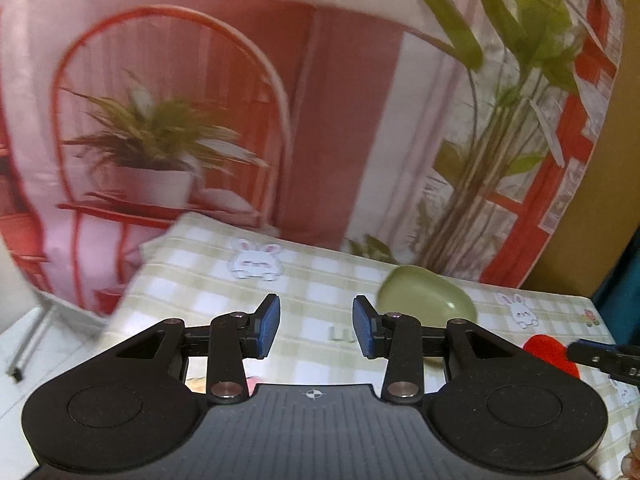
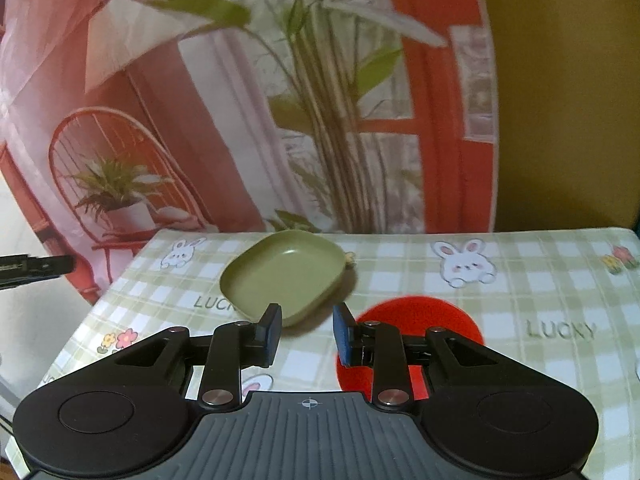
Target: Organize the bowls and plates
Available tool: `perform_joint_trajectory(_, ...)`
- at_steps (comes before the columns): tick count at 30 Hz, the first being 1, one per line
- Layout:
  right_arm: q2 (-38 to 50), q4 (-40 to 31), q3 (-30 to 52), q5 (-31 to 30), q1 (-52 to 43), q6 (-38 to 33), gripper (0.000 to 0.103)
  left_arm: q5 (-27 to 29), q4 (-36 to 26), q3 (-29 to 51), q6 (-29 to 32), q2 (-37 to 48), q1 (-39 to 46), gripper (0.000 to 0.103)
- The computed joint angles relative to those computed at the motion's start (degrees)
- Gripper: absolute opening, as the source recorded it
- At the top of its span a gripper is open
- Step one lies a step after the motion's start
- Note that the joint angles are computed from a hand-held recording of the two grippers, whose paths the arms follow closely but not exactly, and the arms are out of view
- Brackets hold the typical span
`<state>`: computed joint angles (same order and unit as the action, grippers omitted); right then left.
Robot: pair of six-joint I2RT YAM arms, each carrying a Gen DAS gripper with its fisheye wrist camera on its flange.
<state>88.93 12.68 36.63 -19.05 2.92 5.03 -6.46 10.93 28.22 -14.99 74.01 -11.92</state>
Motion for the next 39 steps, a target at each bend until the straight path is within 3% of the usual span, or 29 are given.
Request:
perform_joint_trajectory(3, 6.2, -3.0, 6.9, 0.6, 1.1, 0.6, 0.027, 1.6, 6.3, 3.8, -0.5, 10.5, -1.0, 0.044)
perform_joint_trajectory(8, 17.3, -9.0, 20.3, 2.0, 2.9, 3.8, 0.027, 5.5, 10.8, 12.6, -1.5, 26.6, -1.3, 0.044)
perform_joint_trajectory(16, 33.1, -18.9, 40.3, 4.5, 3.5, 7.0, 0.027, 8.6, 10.8, 24.4, -3.5, 43.4, -1.8, 0.044)
perform_joint_trajectory(26, 45.2, -27.5, 55.5, 6.2, 3.9, 10.3, 0.027, 12.3, 13.5, 26.9, -4.2, 49.1, 0.1, 0.042)
perform_joint_trajectory(30, 47.8, -29.9, 58.6, 6.6, 4.2, 10.6, 0.021, 12.8, 13.2, 27.7, -4.5, 49.6, 0.3, 0.025)
perform_joint_trajectory(32, 48.3, -30.5, 59.2, 6.5, 4.4, 10.7, 0.013, 13.7, 14.4, 27.4, -4.0, 49.9, 0.2, 0.015)
perform_joint_trajectory(39, 43.8, -27.8, 53.7, 5.2, 4.5, 10.3, 0.012, 12.9, 14.8, 24.5, -3.9, 46.8, 0.0, 0.015)
